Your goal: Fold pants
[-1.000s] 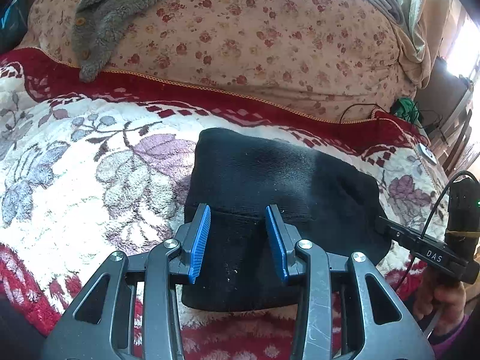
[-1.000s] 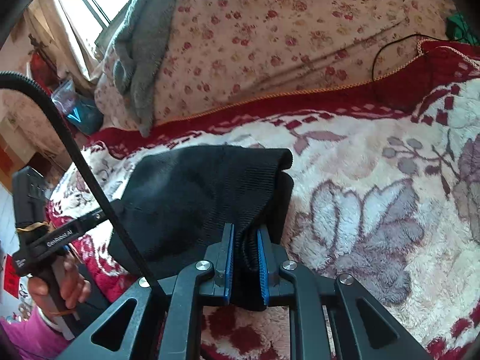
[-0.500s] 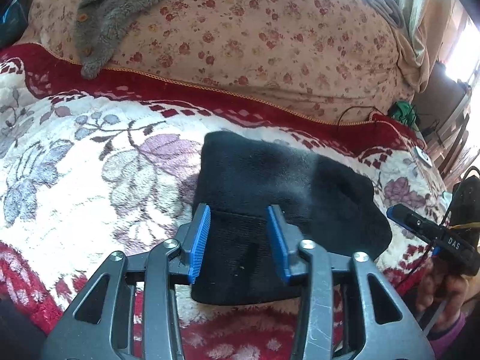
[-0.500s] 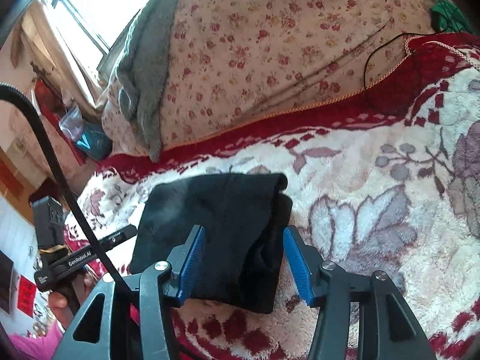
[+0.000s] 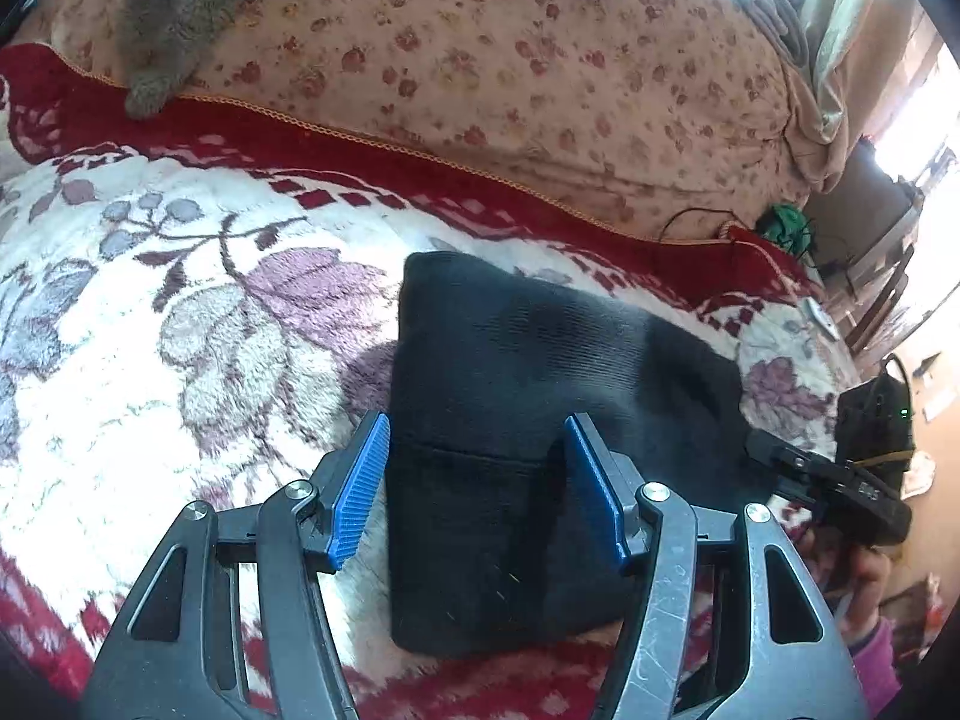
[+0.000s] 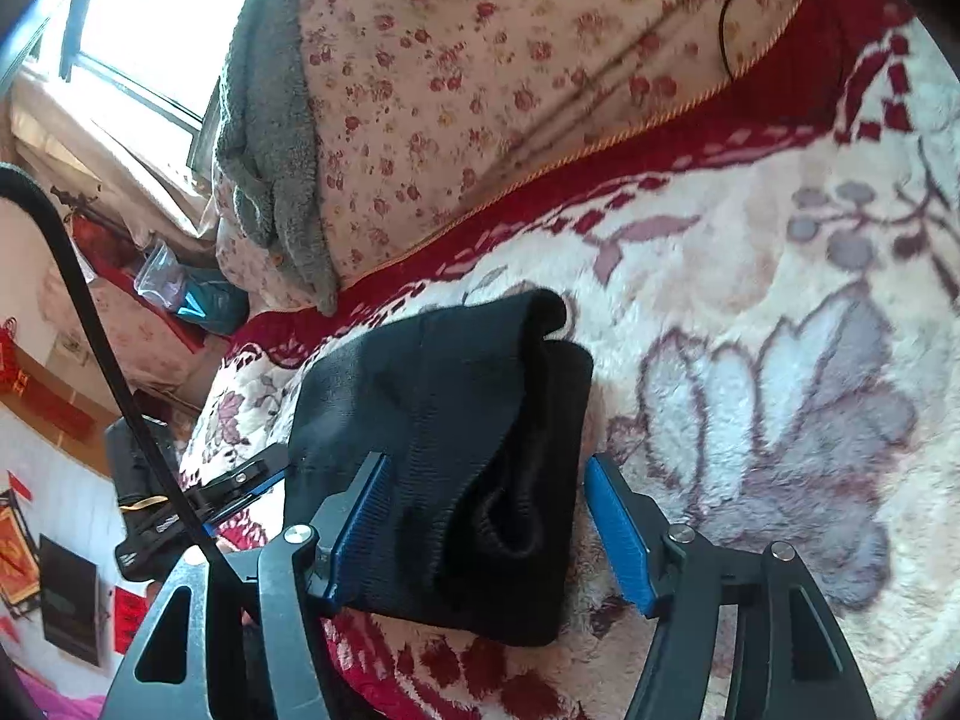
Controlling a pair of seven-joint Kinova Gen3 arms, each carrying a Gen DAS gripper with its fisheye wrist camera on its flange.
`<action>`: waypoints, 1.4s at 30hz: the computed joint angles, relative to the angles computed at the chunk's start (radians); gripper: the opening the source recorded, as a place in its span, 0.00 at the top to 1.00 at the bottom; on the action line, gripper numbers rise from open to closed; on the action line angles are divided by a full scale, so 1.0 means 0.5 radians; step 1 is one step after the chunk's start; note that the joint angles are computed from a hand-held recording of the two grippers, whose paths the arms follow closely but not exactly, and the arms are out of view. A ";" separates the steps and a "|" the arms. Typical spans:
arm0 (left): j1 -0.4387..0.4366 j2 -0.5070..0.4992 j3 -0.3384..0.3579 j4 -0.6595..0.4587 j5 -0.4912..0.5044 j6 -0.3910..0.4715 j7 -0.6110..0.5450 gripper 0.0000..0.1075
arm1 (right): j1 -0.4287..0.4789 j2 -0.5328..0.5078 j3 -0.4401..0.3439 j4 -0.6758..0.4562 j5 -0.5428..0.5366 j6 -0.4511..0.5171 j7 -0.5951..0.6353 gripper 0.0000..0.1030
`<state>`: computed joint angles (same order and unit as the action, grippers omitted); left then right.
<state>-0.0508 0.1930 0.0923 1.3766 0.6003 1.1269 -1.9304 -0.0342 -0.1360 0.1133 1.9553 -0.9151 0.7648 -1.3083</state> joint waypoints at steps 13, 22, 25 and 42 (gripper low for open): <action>-0.079 0.254 0.086 -0.089 0.208 0.113 -0.050 0.26 | 0.068 0.171 -0.073 0.075 -0.426 -0.010 0.447 0.41; -0.081 0.155 0.066 -0.052 0.203 0.090 -0.073 0.68 | 0.003 0.054 -0.120 0.062 -0.324 -0.137 0.358 0.63; -0.090 0.103 0.046 -0.052 0.194 0.097 -0.082 0.70 | -0.053 0.024 -0.110 0.005 -0.286 -0.131 0.330 0.65; -0.463 0.042 -0.167 -0.309 0.160 0.307 -0.115 0.70 | -0.375 0.389 -0.408 -0.529 -0.120 -0.339 0.013 0.65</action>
<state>-0.2824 0.2139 0.0088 1.2221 0.6802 1.2804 -1.9880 -0.2217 0.0585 -0.0908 1.6906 -0.9750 0.5951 -1.3017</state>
